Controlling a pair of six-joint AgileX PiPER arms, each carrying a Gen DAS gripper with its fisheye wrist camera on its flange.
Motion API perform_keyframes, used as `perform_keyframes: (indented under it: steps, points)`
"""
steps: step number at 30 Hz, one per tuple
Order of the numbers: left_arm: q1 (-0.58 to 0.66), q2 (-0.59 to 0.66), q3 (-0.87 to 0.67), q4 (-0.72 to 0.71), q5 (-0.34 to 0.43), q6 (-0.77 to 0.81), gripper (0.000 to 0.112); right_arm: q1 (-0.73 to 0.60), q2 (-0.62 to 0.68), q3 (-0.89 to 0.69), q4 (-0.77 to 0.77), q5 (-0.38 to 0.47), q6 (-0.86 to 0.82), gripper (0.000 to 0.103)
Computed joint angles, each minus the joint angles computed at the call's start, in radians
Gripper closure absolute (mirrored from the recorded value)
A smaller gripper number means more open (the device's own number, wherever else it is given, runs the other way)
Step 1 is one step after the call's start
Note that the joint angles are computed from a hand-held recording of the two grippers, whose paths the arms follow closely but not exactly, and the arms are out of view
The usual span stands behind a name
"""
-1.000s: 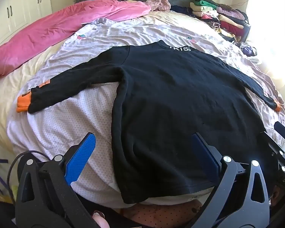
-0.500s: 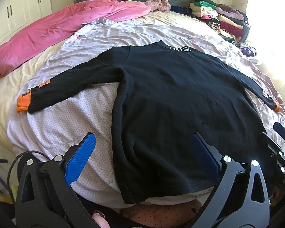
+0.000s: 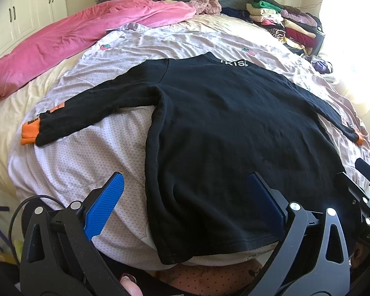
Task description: Fold small clothes
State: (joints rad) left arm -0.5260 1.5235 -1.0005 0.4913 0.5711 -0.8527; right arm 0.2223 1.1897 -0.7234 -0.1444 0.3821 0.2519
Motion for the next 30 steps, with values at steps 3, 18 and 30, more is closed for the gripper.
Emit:
perform_keyframes:
  steps: [3, 18, 30]
  points:
    - [0.002, 0.001, 0.003, 0.000, -0.006, 0.002, 0.019, 0.002, 0.000, 0.000, -0.006, 0.001, 0.006, 0.004]
    - [0.017, 0.006, 0.011, -0.023, -0.025, 0.023, 0.018, 0.013, -0.006, 0.003, -0.069, -0.002, 0.063, 0.004]
    - [0.034, 0.018, -0.002, -0.070, -0.031, 0.081, 0.018, -0.008, 0.010, -0.008, -0.046, -0.005, 0.041, 0.004]
